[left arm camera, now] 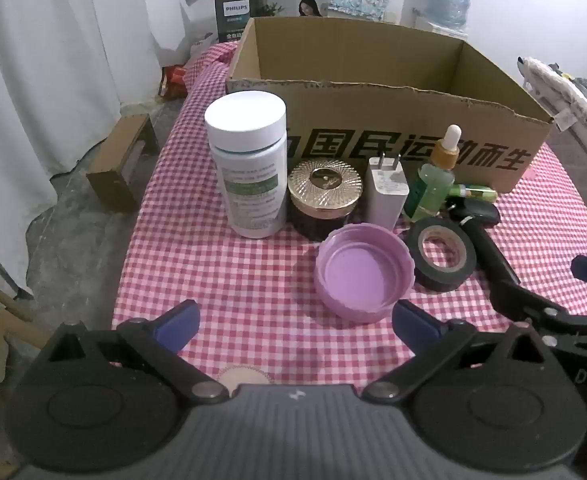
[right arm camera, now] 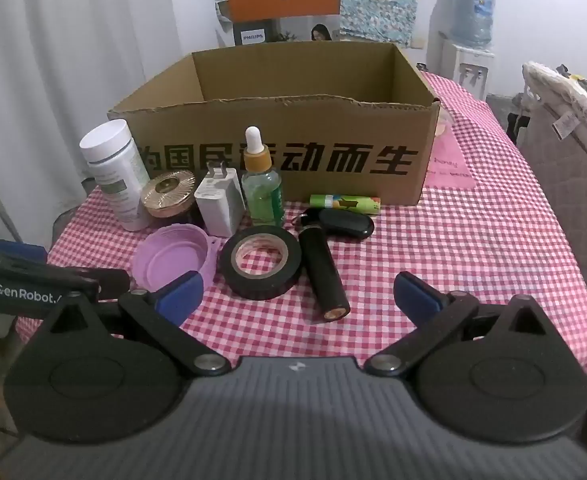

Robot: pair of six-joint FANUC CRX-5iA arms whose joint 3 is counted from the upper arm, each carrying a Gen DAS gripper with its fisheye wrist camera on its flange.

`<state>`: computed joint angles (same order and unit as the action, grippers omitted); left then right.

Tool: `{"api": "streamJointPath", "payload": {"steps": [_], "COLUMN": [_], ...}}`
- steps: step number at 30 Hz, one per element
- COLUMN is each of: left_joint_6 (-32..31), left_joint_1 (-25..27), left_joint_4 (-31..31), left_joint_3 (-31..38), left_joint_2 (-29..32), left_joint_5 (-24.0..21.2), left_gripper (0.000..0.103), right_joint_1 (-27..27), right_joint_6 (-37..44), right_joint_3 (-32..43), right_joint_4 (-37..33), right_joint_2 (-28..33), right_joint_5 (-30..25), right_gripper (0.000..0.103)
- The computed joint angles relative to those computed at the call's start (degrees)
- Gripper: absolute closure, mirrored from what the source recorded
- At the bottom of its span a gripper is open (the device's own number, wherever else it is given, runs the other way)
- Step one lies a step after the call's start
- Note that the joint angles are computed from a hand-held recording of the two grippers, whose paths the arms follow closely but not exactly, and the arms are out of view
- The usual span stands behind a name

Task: Organize rigid objects

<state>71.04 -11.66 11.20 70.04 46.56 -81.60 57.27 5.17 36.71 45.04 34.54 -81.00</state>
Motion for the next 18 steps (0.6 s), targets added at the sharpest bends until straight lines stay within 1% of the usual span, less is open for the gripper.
{"api": "streamJointPath", "payload": {"steps": [3, 4, 5, 6, 7, 8, 9, 10, 11, 14, 18], "left_joint_6": [-0.11, -0.26, -0.84, -0.98, -1.09, -1.52, -1.68, -1.58, -1.61, -2.1, -2.41], "left_joint_1": [0.05, 0.1, -0.09, 0.02, 0.18, 0.38, 0.51, 0.57, 0.4, 0.49, 0.49], "left_joint_4": [0.16, 0.33, 0.04, 0.5, 0.93, 1.45, 1.76, 1.85, 1.63, 2.03, 2.3], "left_joint_3": [-0.63, -1.66, -5.1, -6.13, -5.8, -7.86, -7.61, -5.39, -5.04, -6.29, -7.88], "left_joint_2": [-0.37, -0.89, -2.83, -3.36, -3.17, -4.29, -4.11, -2.9, -2.78, -3.49, -4.39], "left_joint_5": [0.81, 1.68, 3.75, 4.4, 4.12, 5.33, 5.08, 3.72, 3.6, 4.4, 5.49], "left_gripper": [0.0, 0.0, 0.0, 0.0, 0.0, 0.0, 0.0, 0.0, 0.0, 0.0, 0.0], "right_joint_1": [-0.06, -0.05, -0.04, -0.01, 0.07, 0.13, 0.11, 0.15, 0.22, 0.46, 0.61], "right_joint_6": [0.52, 0.55, 0.67, 0.52, 0.07, -0.03, -0.28, -0.72, -0.95, -1.0, -1.28], "right_joint_3": [0.72, 0.79, 0.97, 0.45, -0.39, -0.54, -0.87, -1.42, -1.77, -0.12, -0.06], "right_joint_4": [-0.65, -0.58, -0.49, -0.29, 0.01, 0.29, 0.45, 0.72, 1.07, 1.4, 1.71], "right_joint_2": [0.22, 0.26, 0.36, 0.06, -0.38, -0.44, -0.53, -0.87, -1.05, -0.29, -0.33], "right_joint_5": [-0.34, -0.33, -0.42, -0.33, -0.16, -0.14, -0.04, 0.15, 0.23, -1.13, -1.58], "right_gripper": [0.001, 0.001, 0.001, 0.001, 0.001, 0.001, 0.001, 0.001, 0.001, 0.001, 0.001]}}
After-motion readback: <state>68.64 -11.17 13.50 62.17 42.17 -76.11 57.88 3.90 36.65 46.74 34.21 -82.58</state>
